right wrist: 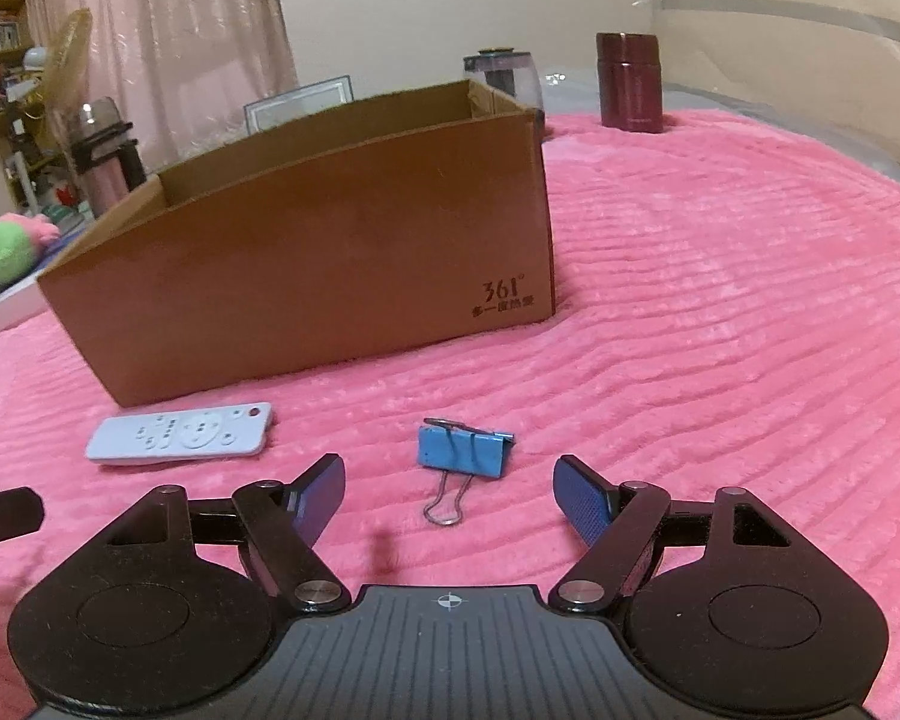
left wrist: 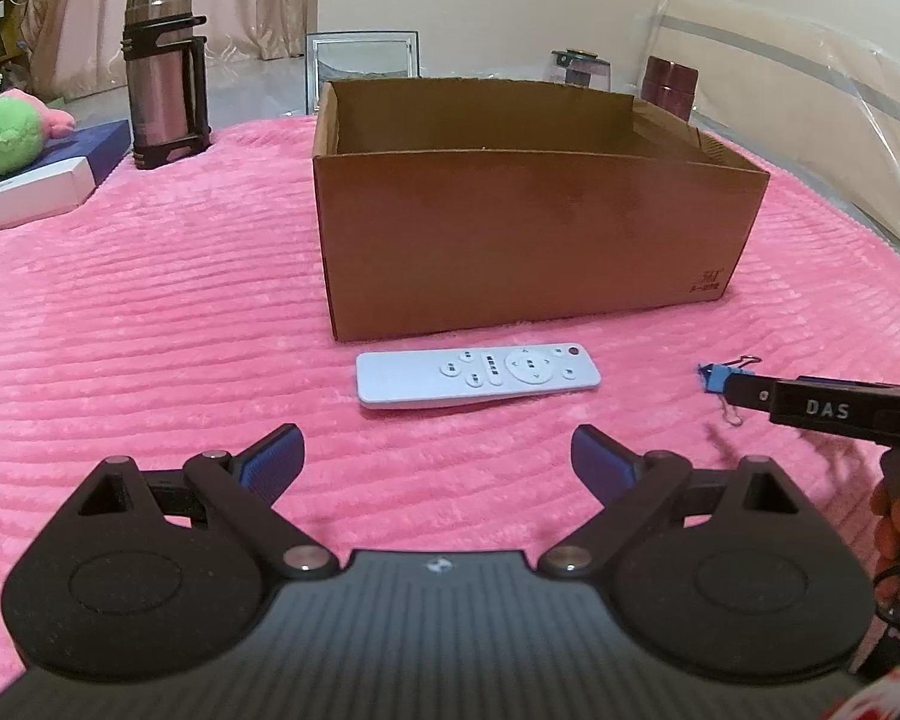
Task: Organize rigid objects
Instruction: 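Grasp the blue binder clip with the right tool, then grasp the white remote control with the left tool while the right tool holds the clip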
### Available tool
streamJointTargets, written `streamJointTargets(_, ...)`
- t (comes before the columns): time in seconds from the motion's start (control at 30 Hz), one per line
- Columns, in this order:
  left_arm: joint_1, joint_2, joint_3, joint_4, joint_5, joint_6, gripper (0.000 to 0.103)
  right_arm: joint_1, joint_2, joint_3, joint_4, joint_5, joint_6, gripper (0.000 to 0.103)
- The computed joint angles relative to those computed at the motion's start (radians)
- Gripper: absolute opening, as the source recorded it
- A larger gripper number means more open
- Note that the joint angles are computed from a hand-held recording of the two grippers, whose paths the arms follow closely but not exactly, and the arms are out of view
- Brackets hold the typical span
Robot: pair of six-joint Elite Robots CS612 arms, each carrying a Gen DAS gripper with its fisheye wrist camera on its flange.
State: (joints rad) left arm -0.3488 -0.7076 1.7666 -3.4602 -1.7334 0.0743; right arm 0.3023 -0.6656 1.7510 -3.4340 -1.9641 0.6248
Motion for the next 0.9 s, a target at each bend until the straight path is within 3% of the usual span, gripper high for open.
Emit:
streamJointTargets(0.67, 0.018, 0.057, -0.092, 0.063, -0.069, 0.062, 0.094, -0.002, 0.053, -0.097, 0.118, -0.066, 0.022, 0.044)
streamJointTargets(0.77, 0.023, 0.062, -0.102, 0.075, -0.096, 0.098, 0.094, -0.003, 0.053, -0.097, 0.122, -0.072, 0.004, 0.039)
streamJointTargets(0.9, 0.03, 0.071, -0.124, 0.1, -0.128, 0.21, 0.093, -0.006, 0.049, -0.088, 0.107, -0.057, -0.02, 0.038)
